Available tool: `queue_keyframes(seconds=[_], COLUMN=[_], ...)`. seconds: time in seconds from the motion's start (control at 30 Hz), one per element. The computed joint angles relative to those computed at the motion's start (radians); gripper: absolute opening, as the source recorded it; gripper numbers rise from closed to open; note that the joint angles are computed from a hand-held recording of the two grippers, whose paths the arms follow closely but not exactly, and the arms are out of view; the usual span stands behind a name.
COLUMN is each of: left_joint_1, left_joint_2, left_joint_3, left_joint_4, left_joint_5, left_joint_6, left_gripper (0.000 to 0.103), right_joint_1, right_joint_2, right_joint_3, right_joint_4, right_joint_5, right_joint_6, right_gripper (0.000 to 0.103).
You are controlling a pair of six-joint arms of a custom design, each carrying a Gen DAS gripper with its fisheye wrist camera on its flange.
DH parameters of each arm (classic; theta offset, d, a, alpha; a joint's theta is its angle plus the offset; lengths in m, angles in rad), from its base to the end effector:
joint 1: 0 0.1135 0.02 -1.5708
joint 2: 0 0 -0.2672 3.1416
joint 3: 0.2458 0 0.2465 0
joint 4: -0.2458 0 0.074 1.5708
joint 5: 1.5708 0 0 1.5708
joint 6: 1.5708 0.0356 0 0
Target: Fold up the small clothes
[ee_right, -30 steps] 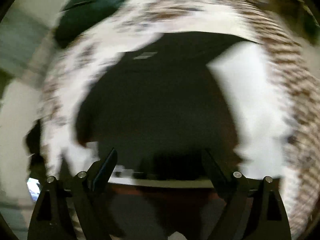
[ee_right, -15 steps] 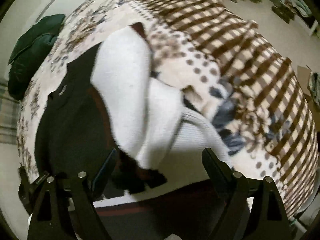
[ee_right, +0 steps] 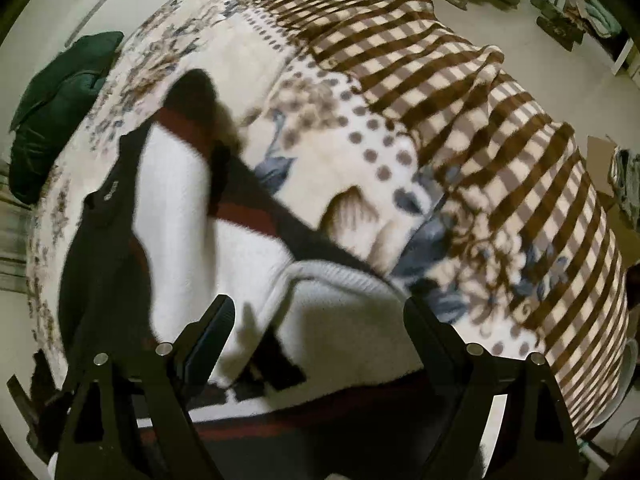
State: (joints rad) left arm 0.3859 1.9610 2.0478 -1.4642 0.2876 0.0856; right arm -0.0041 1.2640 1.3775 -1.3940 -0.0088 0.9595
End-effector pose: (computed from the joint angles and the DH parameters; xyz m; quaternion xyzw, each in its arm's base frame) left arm 0.3516 0.1319 0.3350 -0.1337 0.9760 -0.1164 0.1262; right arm 0.2014 -0.0005 0.3499 0.4579 0.8771 0.0704 0.1264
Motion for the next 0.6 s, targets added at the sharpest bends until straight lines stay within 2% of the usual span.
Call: queue_keyframes(seconds=[0.07,0.17,0.2,0.3,0.37,0.47,0.6], left_joint_1=[-0.015,-0.035,-0.032,-0.012,0.000,0.015,0.039], left_joint_2=[-0.034,-0.076,-0.081,-0.086,-0.092,-0.102,-0.139], left_joint_3=[-0.061,-0.110,-0.113,-0.114,-0.109,-0.112,-0.157], left_joint_4=[0.031,0.055,0.053,0.044,0.035,0.016,0.007], left_joint_5=[-0.012,-0.021,-0.022,-0.015,-0.016,-0.006,-0.011], left_joint_6=[0.011,0.024,0.027,0.025,0.024,0.026,0.063], left_gripper=[0.006,0.006,0.006,0.007,0.007,0.007,0.007], right_joint_1=[-0.007,0.003,0.033,0.050,-0.009,-0.143,-0.179], right_joint_2=[0.039,0.113,0.151,0.181,0.171,0.145,0.129], right_joint_3=[-0.004,0.009,0.028,0.019,-0.005,-0.051,-0.071], right_joint_4=[-0.004,-0.040,-0.070,-0.068,-0.035,0.021,0.031], right_joint_5=[0.022,0.038,0.081,0.183,0.202,0.134,0.084], right_joint_6=[-0.048,-0.183,-0.238,-0.291,-0.296,-0.278,-0.244], right_gripper=[0.088,0.085,0.080,0.049,0.047,0.047,0.047])
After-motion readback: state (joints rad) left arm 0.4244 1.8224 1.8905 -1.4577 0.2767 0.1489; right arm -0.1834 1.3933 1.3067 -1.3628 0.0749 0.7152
